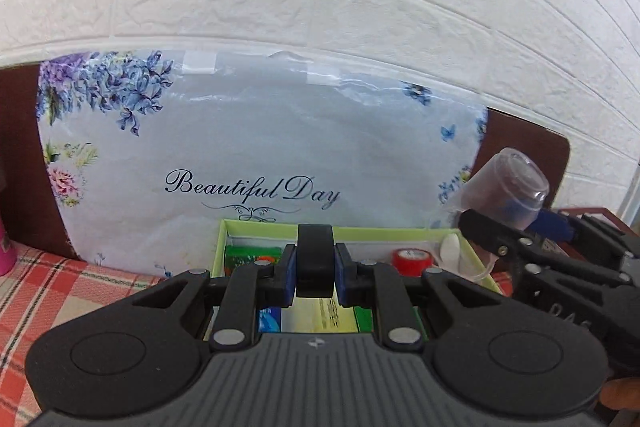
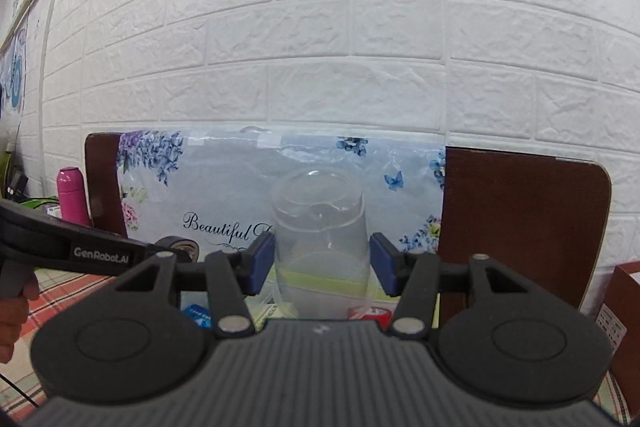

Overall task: Organize objects
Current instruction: 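Carry the black tape and clear cup into the lime-green box and release, then move both grippers back toward the bag of toothpicks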

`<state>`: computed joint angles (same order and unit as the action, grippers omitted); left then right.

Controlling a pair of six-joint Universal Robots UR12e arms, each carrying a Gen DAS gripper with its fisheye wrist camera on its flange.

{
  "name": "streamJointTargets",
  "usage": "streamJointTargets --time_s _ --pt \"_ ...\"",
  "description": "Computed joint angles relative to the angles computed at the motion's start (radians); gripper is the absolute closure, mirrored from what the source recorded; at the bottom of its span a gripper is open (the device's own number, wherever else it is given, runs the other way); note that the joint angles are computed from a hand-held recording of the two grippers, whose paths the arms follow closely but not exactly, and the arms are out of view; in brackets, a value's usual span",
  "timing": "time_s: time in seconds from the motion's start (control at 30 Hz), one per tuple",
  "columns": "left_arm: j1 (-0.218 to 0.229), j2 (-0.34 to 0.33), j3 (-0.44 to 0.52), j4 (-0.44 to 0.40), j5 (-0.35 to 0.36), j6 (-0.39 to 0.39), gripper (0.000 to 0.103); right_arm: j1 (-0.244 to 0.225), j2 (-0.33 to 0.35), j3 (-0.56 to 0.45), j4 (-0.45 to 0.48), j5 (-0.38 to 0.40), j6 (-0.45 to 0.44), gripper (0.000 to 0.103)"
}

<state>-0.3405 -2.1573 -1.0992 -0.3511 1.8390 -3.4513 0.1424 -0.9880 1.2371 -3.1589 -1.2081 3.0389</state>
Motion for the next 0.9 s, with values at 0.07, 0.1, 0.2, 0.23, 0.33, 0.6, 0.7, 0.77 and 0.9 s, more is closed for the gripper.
streamJointTargets --time_s 0.07,0.1,0.2,0.23,0.33,0.6,0.7,0.77,0.9 --pt "0.01 -0.019 0.022 -0.002 -0.009 -0.012 0.084 0.009 0.033 -0.045 0.023 -0.016 -0.002 0.051" --pt "0.014 -0.026 0.027 0.005 -0.012 -0.014 0.084 0.014 0.049 -0.065 0.033 -0.027 -0.006 0.05" --pt "0.021 -0.038 0.008 0.056 -0.024 -0.005 0.053 0.026 0.089 -0.11 0.085 -0.053 -0.054 0.037" --pt "0.021 -0.034 -0.003 0.054 -0.02 -0.008 0.039 0.03 0.093 -0.116 0.123 -0.072 -0.082 0.03" --pt "0.01 -0.015 -0.055 0.089 0.03 -0.014 0.021 0.035 0.089 -0.08 0.09 -0.107 -0.096 0.018" --pt "0.002 0.041 -0.12 0.013 0.016 -0.097 0.02 0.023 0.016 0.071 -0.004 -0.13 -0.03 0.0" --pt "-0.007 0.063 -0.138 -0.02 0.015 -0.142 0.02 0.015 -0.018 0.109 0.023 -0.125 -0.003 0.0" --pt "-0.019 0.078 -0.152 -0.034 0.036 -0.152 0.02 0.006 -0.046 0.142 0.034 -0.113 0.022 0.0" --pt "-0.046 0.104 -0.177 -0.069 0.077 -0.159 0.019 -0.016 -0.106 0.216 0.058 -0.067 0.079 0.0"
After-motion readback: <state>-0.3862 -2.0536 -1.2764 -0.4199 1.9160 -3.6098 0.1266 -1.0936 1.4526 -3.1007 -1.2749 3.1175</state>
